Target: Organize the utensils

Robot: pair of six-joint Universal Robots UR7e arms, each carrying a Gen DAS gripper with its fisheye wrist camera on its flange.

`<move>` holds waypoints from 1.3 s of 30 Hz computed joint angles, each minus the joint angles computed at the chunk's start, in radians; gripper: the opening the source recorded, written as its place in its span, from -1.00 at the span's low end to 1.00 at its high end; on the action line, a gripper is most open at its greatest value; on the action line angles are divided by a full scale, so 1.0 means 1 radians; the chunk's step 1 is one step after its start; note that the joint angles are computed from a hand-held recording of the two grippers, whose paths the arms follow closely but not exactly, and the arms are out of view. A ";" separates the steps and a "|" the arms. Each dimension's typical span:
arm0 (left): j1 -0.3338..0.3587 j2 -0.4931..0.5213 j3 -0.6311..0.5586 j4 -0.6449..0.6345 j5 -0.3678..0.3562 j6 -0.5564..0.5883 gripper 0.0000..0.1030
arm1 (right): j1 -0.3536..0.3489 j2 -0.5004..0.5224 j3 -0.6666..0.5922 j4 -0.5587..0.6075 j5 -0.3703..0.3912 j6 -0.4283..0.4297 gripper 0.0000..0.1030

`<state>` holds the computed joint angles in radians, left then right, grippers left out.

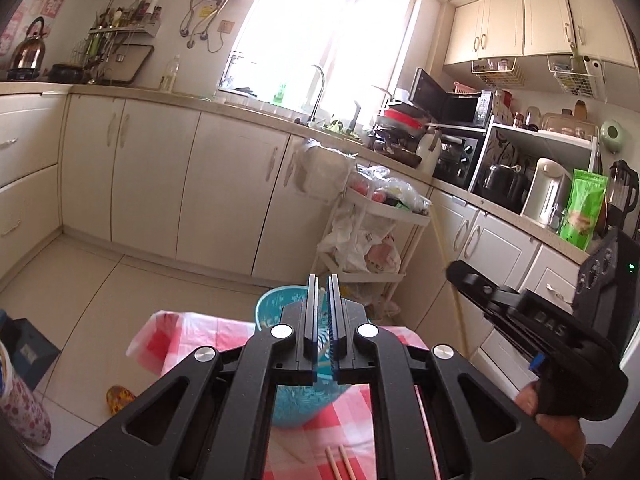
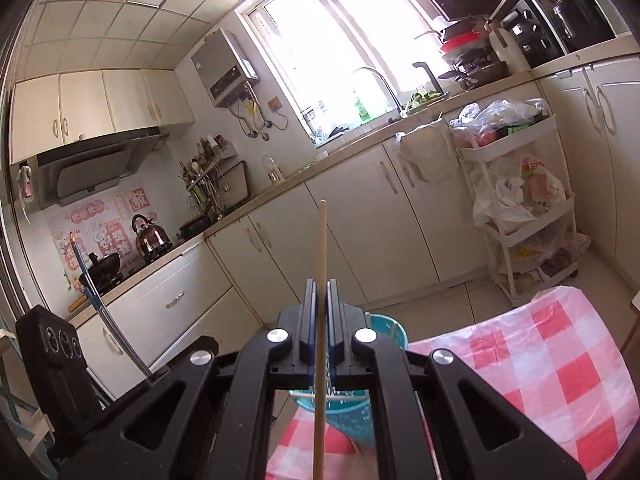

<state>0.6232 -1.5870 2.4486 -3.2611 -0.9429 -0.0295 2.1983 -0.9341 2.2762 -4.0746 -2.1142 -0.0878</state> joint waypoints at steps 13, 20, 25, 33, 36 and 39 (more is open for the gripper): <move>0.314 0.220 -0.145 0.416 0.091 -0.220 -0.68 | -0.013 0.002 0.154 -0.065 -0.024 0.075 -0.89; 0.319 0.373 -0.226 0.427 0.180 -0.223 -0.28 | -0.046 -0.013 0.210 -0.076 -0.015 0.082 -0.89; 0.292 0.419 -0.214 0.425 0.250 -0.168 -0.57 | -0.061 -0.019 0.228 -0.092 -0.004 0.092 -0.89; 0.300 0.310 -0.141 0.355 0.087 -0.072 -0.94 | -0.055 -0.025 0.236 -0.083 -0.004 0.105 -0.89; 0.284 0.211 -0.083 0.285 0.014 -0.069 -0.94 | -0.046 -0.026 0.221 -0.073 -0.005 0.097 -0.89; 0.249 0.113 -0.037 0.202 -0.040 -0.057 -0.96 | -0.038 -0.024 0.195 -0.068 0.004 0.083 -0.89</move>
<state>0.8721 -1.4742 2.4120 -3.0587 -0.9825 -0.0869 2.1599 -0.9580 2.4711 -4.1431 -2.1099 -0.0044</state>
